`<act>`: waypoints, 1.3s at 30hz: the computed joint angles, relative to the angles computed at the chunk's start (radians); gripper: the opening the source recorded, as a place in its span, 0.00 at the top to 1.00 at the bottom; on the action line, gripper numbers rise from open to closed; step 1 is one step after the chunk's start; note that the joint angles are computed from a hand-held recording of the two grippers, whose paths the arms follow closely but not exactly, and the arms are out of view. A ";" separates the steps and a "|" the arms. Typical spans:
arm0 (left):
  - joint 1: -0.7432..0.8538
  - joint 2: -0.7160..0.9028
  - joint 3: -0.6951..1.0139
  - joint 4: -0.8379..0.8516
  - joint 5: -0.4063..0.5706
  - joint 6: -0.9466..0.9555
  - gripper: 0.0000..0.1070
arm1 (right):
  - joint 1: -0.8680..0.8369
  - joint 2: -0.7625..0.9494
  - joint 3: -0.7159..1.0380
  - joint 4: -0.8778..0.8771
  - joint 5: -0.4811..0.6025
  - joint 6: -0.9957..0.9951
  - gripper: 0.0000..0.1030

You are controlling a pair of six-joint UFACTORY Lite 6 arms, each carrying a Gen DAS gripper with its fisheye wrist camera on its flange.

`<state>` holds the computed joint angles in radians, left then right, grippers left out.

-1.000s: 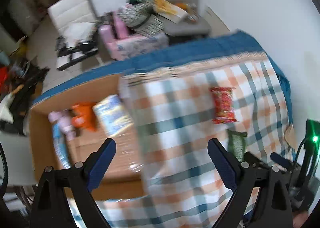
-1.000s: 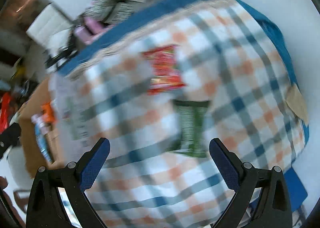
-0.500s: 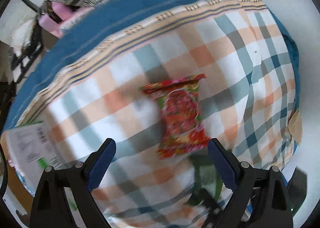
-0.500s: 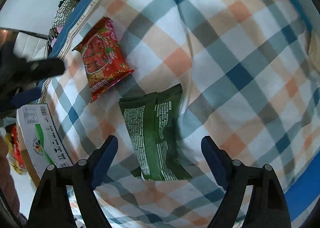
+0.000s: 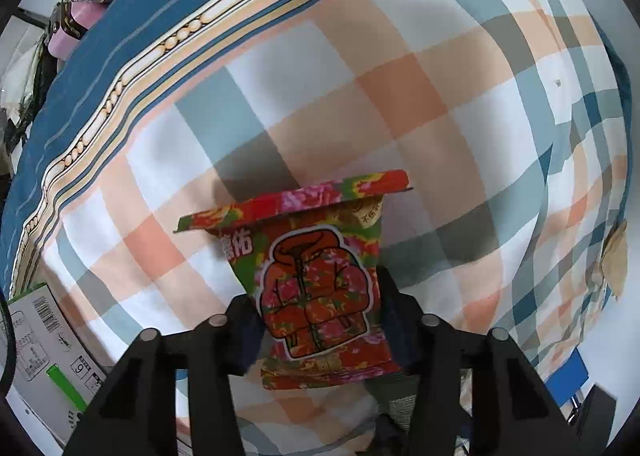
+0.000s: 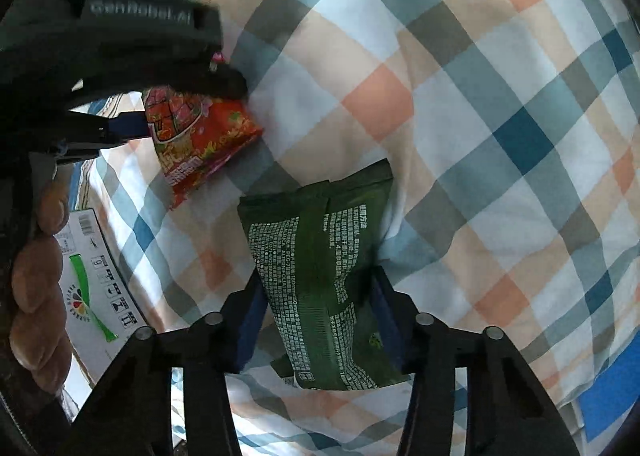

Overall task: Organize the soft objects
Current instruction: 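Grasp the red snack bag with the left tool while the right tool grasps the green bag, then place both bags side by side in the box and open both tools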

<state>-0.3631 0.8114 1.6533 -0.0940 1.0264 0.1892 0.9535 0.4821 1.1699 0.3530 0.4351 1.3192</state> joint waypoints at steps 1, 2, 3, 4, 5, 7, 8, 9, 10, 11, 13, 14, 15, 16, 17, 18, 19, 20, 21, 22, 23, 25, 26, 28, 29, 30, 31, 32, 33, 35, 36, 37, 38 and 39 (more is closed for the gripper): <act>0.001 -0.024 -0.037 0.015 -0.019 0.004 0.58 | -0.003 0.009 0.006 0.018 0.004 -0.023 0.51; 0.006 -0.042 -0.062 0.027 -0.029 0.010 0.58 | -0.005 0.016 0.006 0.041 0.000 -0.047 0.51; 0.015 -0.069 -0.105 0.040 -0.047 0.016 0.58 | -0.010 0.023 0.004 0.081 -0.007 -0.090 0.51; 0.025 -0.090 -0.141 0.051 -0.061 0.023 0.58 | -0.012 0.021 -0.007 0.100 -0.014 -0.110 0.51; 0.032 -0.107 -0.174 0.059 -0.077 0.032 0.57 | -0.013 0.027 -0.005 0.117 -0.017 -0.131 0.51; 0.043 -0.124 -0.219 0.067 -0.108 0.051 0.55 | -0.020 0.033 -0.007 0.148 -0.012 -0.177 0.51; 0.047 -0.132 -0.244 0.059 -0.125 0.058 0.55 | -0.023 0.044 0.000 0.168 -0.003 -0.207 0.51; 0.049 -0.147 -0.271 0.051 -0.143 0.065 0.55 | -0.025 0.051 0.003 0.183 0.001 -0.227 0.51; 0.047 -0.157 -0.288 0.049 -0.156 0.066 0.55 | -0.024 0.062 0.015 0.180 0.005 -0.224 0.51; 0.046 -0.160 -0.293 0.052 -0.161 0.065 0.55 | -0.024 0.065 0.019 0.181 0.009 -0.226 0.50; 0.054 -0.169 -0.310 0.051 -0.176 0.066 0.56 | -0.025 0.087 0.049 0.169 0.031 -0.219 0.50; 0.056 -0.184 -0.336 0.044 -0.192 0.067 0.57 | -0.025 0.093 0.059 0.164 0.039 -0.215 0.50; 0.063 -0.198 -0.354 0.040 -0.197 0.071 0.58 | -0.023 0.107 0.078 0.158 0.048 -0.210 0.50; 0.073 -0.215 -0.370 0.040 -0.197 0.079 0.60 | -0.023 0.113 0.088 0.152 0.059 -0.206 0.51; 0.087 -0.228 -0.374 0.037 -0.192 0.084 0.60 | -0.022 0.116 0.094 0.145 0.066 -0.197 0.51; 0.092 -0.247 -0.393 0.038 -0.197 0.083 0.61 | -0.025 0.107 0.087 0.141 0.072 -0.196 0.55; 0.100 -0.270 -0.415 0.040 -0.203 0.086 0.61 | -0.021 0.109 0.099 0.122 0.084 -0.173 0.56; 0.101 -0.266 -0.396 0.042 -0.196 0.084 0.61 | -0.015 0.126 0.125 0.109 0.088 -0.153 0.61; 0.105 -0.288 -0.407 0.042 -0.196 0.085 0.61 | -0.014 0.123 0.127 0.097 0.093 -0.141 0.62; 0.113 -0.318 -0.427 0.036 -0.197 0.094 0.61 | -0.007 0.126 0.149 0.066 0.111 -0.109 0.63; 0.118 -0.340 -0.442 0.031 -0.196 0.100 0.61 | -0.002 0.139 0.176 0.048 0.124 -0.089 0.63; 0.143 -0.416 -0.496 0.014 -0.194 0.120 0.62 | 0.007 0.139 0.202 0.016 0.145 -0.059 0.64; 0.148 -0.445 -0.513 0.002 -0.189 0.126 0.62 | 0.013 0.144 0.230 -0.009 0.166 -0.039 0.64; 0.191 -0.526 -0.560 -0.025 -0.167 0.164 0.62 | 0.028 0.156 0.292 -0.061 0.208 0.007 0.65; 0.209 -0.553 -0.564 -0.031 -0.152 0.181 0.62 | 0.035 0.162 0.326 -0.088 0.235 0.029 0.65; 0.235 -0.604 -0.588 -0.039 -0.138 0.202 0.62 | 0.041 0.162 0.346 -0.107 0.254 0.045 0.65; 0.265 -0.645 -0.594 -0.047 -0.113 0.226 0.62 | 0.050 0.168 0.386 -0.134 0.280 0.068 0.65; 0.296 -0.669 -0.571 -0.057 -0.075 0.251 0.62 | 0.056 0.174 0.419 -0.154 0.303 0.083 0.65; 0.329 -0.707 -0.580 -0.071 -0.053 0.274 0.62 | 0.067 0.190 0.479 -0.182 0.341 0.103 0.66; 0.427 -0.764 -0.560 -0.104 0.020 0.351 0.62 | 0.087 0.211 0.569 -0.225 0.398 0.133 0.66; 0.462 -0.788 -0.544 -0.118 0.054 0.374 0.62 | 0.096 0.219 0.604 -0.240 0.422 0.144 0.66; 0.506 -0.799 -0.502 -0.132 0.111 0.400 0.62 | 0.110 0.245 0.682 -0.263 0.461 0.157 0.66; 0.544 -0.767 -0.429 -0.147 0.137 0.421 0.62 | 0.123 0.276 0.759 -0.281 0.495 0.168 0.66; 0.601 -0.777 -0.397 -0.161 0.192 0.460 0.62 | 0.127 0.281 0.795 -0.291 0.519 0.168 0.66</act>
<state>0.2377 0.0344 1.2563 -0.2545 1.2180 0.6495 1.0809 0.7634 1.9645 0.0620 0.9538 1.4875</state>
